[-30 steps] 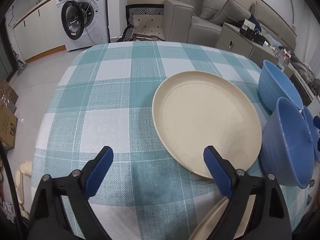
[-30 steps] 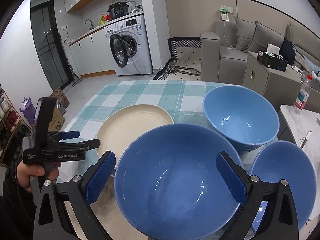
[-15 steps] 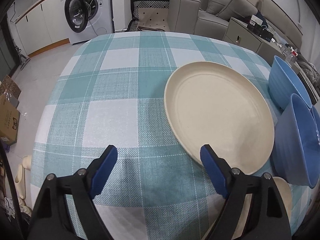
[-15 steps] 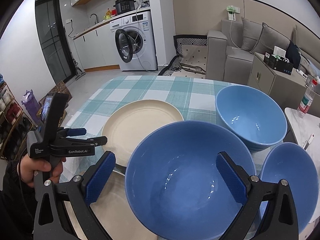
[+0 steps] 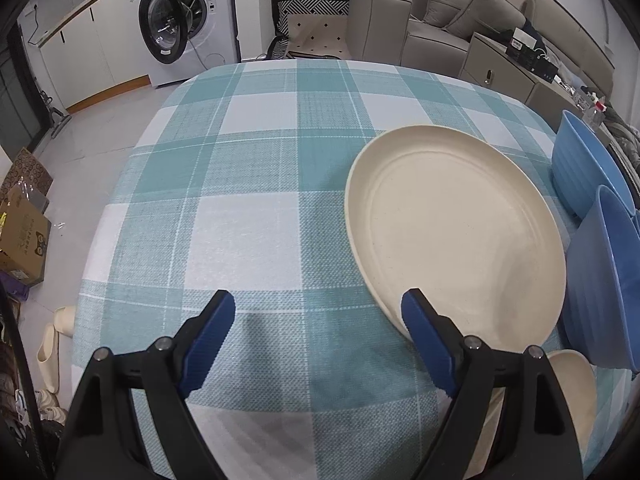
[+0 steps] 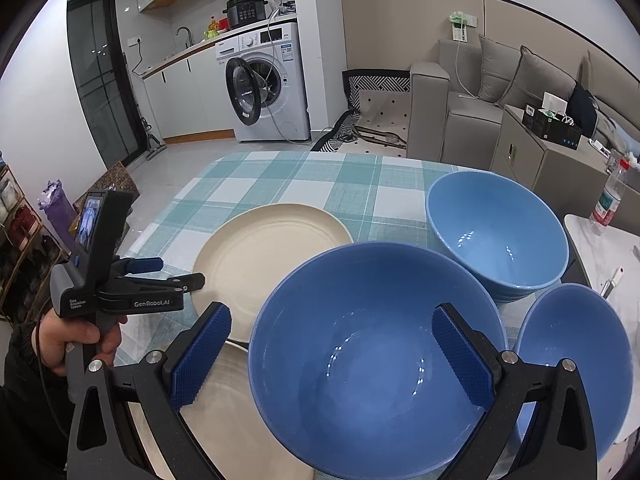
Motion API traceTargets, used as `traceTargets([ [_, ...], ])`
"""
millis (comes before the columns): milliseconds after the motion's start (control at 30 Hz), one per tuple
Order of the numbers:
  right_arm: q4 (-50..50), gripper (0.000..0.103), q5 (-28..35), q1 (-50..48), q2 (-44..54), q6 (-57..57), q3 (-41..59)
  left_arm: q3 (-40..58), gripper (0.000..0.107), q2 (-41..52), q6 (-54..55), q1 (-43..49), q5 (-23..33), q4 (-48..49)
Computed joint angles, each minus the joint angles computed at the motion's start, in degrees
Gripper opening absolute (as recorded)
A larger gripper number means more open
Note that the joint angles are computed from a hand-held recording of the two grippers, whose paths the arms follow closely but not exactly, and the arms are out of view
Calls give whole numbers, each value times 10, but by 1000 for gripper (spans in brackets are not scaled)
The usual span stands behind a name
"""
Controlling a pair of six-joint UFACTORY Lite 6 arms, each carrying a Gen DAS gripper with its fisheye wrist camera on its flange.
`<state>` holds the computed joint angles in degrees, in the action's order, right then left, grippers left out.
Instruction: Organize plates and bowls
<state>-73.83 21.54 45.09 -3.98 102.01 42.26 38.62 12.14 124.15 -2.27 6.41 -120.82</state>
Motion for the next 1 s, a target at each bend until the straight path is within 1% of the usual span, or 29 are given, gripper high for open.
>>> traceTargets([
  [133,-2,102,-7,1,16,1,12,-15,86,-10,4,20,7,6],
  [300,0,102,-13,7,44,-7,36,-34,86,-23,38,43,19,-22],
  [400,7,102,-15,9,62,-19,56,-43,87,-27,40,61,30,-19],
  [567,23,102,-17,13,90,-39,92,-56,88,-33,12,97,48,22],
  [733,48,102,-27,14,124,-64,134,-71,88,-46,14,125,56,33],
  [1000,92,102,-36,23,171,-117,191,-86,88,-54,-13,176,78,86],
])
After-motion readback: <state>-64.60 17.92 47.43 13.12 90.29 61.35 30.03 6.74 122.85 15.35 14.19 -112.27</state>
